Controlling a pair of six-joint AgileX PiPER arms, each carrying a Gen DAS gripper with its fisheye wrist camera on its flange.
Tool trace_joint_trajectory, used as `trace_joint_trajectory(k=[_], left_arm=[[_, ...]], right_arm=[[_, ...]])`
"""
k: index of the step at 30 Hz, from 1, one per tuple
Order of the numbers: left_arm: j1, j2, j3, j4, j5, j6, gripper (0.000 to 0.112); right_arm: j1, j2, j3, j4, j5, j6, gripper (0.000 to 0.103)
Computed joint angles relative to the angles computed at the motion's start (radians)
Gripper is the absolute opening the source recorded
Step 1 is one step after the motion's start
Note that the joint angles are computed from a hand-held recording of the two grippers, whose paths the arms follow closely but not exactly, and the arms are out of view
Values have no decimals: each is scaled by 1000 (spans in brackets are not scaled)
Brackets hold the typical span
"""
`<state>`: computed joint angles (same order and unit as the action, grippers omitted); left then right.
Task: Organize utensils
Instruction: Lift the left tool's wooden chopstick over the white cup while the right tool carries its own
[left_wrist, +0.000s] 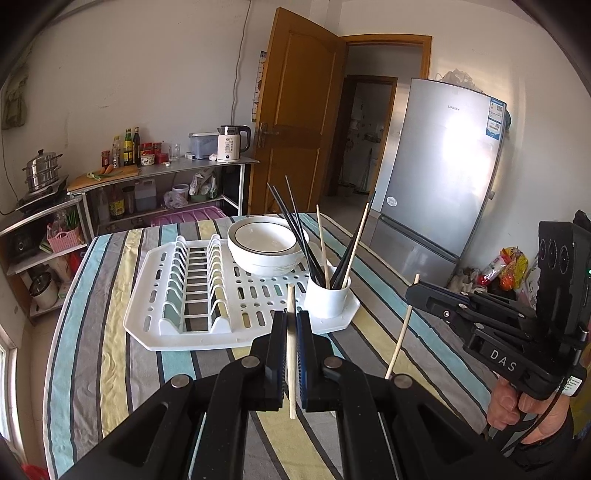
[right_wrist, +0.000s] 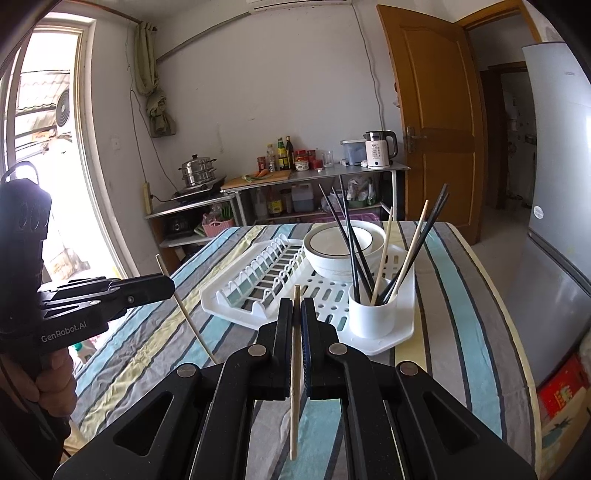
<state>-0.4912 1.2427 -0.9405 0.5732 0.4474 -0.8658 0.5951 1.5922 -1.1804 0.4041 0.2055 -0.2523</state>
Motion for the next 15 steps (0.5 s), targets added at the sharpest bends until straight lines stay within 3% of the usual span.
trace_joint_trajectory(k=[8,15], left_arm=[[1,34,-43,-24,-6,35,5],[30,119,-148,-140,-9,182,5]], right_arm=[[-32,-28,25,172,-21,-173,4],[-73,-8,-8,232,-16,-241,4]])
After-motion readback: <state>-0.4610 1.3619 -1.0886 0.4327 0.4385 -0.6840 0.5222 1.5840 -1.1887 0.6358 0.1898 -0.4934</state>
